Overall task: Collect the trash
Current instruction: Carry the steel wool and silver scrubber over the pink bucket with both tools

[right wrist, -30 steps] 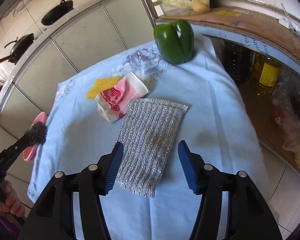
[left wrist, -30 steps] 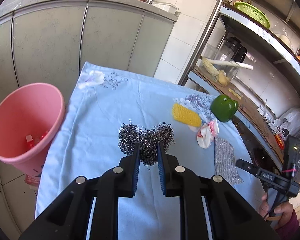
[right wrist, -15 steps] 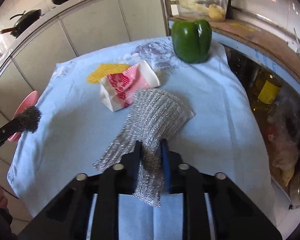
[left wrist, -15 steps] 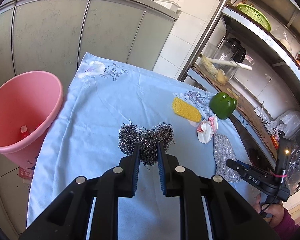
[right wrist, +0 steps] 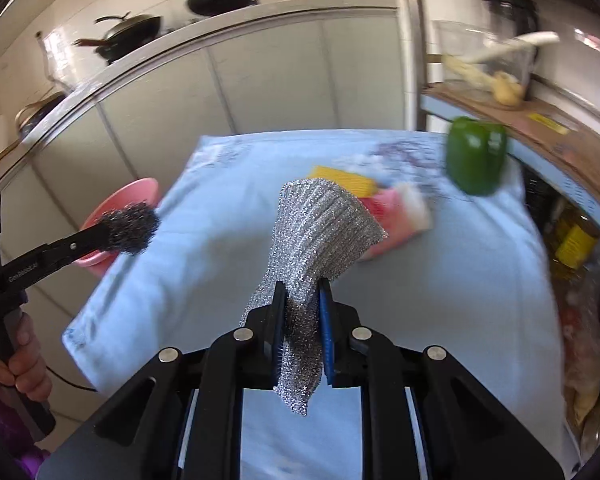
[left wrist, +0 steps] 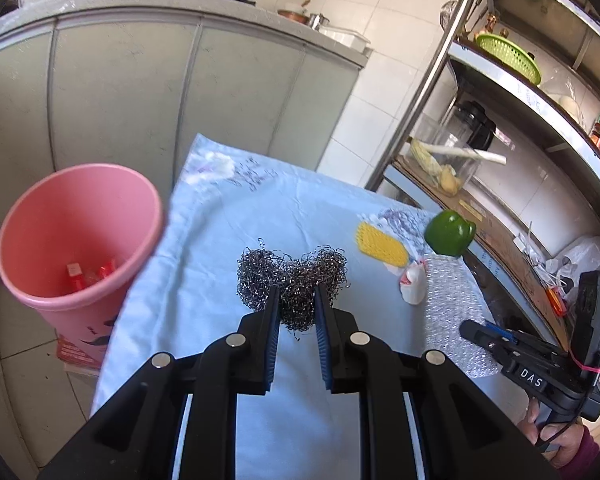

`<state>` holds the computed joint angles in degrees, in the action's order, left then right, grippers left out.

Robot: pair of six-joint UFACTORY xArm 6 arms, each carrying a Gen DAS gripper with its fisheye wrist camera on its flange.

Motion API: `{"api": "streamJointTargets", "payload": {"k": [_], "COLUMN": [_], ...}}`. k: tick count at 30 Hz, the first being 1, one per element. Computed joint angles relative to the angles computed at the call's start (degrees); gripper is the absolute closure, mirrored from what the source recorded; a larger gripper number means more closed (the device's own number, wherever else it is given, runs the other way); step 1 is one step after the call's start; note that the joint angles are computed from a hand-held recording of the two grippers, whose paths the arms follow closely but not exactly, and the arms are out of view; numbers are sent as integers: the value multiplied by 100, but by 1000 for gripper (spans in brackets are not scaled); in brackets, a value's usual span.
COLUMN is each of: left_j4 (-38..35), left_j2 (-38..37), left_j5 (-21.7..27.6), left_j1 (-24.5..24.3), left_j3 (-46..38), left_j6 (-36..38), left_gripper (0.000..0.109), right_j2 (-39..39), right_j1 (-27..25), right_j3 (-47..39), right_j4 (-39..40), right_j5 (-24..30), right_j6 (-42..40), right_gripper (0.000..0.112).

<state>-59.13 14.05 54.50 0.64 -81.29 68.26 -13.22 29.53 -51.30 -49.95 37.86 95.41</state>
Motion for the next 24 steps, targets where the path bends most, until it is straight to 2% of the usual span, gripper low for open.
{"api": "streamJointTargets", "payload": {"k": [7,15,24], "left_j4": [-167,-171,33], "left_j2": [18,309,976], "left_j5": [-417,-800,-1111], "left_j1": [191,504,762], "left_j3": [-72,-536,-1432], "left_j6": [127,-18,-501], "left_gripper": [92,92,92], "right_j2": [1075,2431,3878], "right_j1": [-53,-131,-129], "right_j3": [-1183,-2866,-5060], "right_j4": [53,525,1211], "right_j5": [-453,-923,-722], "right_j6": [-884,-2025,-3525], "right_gripper": [96,96,96]}}
